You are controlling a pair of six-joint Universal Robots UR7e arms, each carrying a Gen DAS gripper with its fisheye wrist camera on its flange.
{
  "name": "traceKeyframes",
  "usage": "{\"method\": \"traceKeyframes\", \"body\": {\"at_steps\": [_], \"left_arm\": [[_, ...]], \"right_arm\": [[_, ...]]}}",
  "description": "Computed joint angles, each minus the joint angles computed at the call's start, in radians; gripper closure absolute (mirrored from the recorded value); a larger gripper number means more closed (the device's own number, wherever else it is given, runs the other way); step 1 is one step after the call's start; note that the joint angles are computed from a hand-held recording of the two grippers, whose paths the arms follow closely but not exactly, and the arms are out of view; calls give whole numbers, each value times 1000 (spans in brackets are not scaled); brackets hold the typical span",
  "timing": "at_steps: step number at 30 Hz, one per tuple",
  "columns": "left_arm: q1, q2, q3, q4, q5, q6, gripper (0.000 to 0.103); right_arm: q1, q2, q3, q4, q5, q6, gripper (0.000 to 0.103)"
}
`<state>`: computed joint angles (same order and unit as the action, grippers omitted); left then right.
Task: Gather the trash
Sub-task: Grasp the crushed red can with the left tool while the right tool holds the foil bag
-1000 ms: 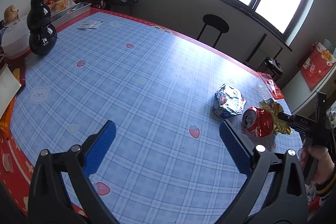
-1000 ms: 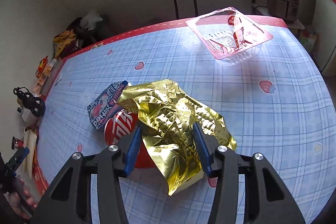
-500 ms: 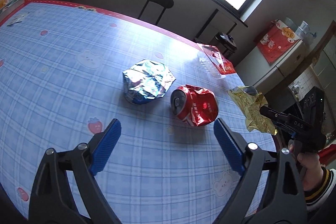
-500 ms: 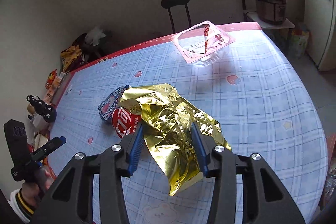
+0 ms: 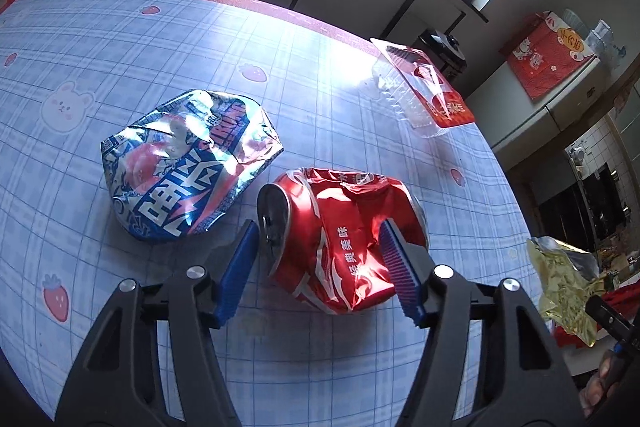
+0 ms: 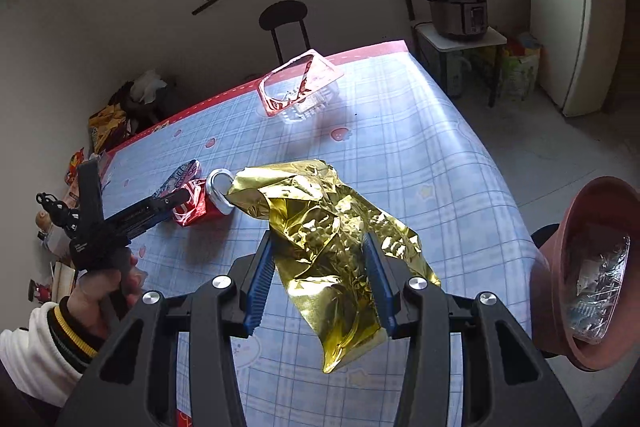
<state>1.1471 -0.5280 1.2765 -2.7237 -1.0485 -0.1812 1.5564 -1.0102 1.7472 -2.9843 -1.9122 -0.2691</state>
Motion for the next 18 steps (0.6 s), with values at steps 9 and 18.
{"method": "traceKeyframes", "body": {"at_steps": [9, 18], "left_arm": [[3, 43, -35, -7, 53, -62, 68], [-40, -25, 78, -50, 96, -15, 69]], "right_arm": [[-9, -72, 74, -53, -24, -20, 60], [-13, -102, 96, -73, -7, -20, 60]]}}
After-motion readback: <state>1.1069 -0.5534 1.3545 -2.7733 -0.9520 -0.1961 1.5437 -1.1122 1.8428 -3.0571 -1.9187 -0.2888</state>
